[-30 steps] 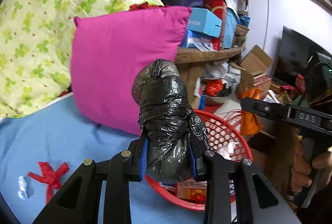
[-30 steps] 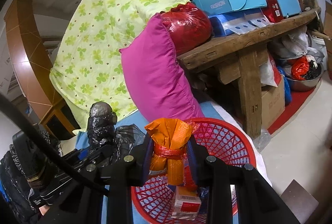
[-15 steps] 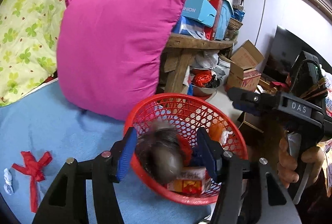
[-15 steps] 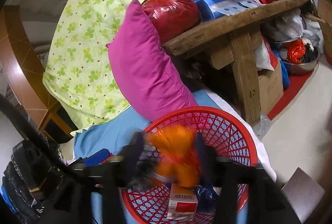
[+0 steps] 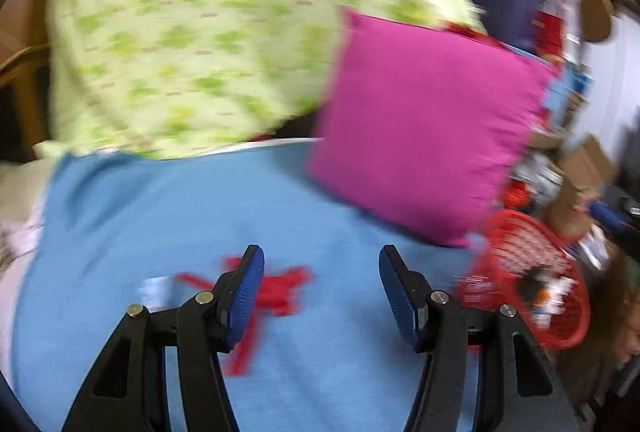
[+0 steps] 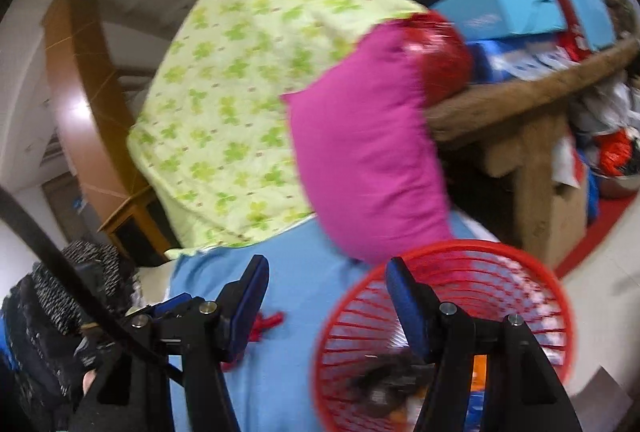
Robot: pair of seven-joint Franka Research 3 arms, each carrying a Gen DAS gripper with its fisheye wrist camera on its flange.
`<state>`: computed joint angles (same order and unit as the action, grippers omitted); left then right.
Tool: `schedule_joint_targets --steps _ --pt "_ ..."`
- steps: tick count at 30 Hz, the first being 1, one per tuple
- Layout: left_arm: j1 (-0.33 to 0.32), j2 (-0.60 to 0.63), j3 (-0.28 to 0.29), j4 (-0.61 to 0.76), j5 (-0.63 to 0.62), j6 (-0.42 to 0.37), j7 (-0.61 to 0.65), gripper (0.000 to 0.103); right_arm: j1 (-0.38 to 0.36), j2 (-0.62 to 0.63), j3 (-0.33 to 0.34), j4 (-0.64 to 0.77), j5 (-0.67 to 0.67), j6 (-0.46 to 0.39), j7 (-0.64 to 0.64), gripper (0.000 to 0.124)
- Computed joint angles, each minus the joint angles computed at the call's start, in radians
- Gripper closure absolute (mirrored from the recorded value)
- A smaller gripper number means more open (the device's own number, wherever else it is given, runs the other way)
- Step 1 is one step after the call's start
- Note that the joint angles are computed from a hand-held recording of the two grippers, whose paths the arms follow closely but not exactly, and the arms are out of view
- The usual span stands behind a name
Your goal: Collect trash
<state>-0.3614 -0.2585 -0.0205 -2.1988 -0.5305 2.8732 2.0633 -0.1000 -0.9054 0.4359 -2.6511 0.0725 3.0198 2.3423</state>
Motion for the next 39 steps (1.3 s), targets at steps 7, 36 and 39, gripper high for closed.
schedule_joint_targets --steps 7,36,39 --pt "0.260 -0.015 -0.025 -0.070 0.338 0.088 -0.316 0.042 -0.013 0.331 0.105 0.222 -0.030 0.118 -0.029 0.059" --pt "0.388 0.438 -0.138 0.261 0.265 -0.149 -0.273 0.041 0.130 1.327 0.058 0.944 -0.259 -0.143 -0.130 0.070" --pt "0.416 0.448 -0.169 0.270 0.214 -0.177 -0.232 0.046 0.186 1.336 0.002 0.974 -0.245 -0.222 -0.135 0.070"
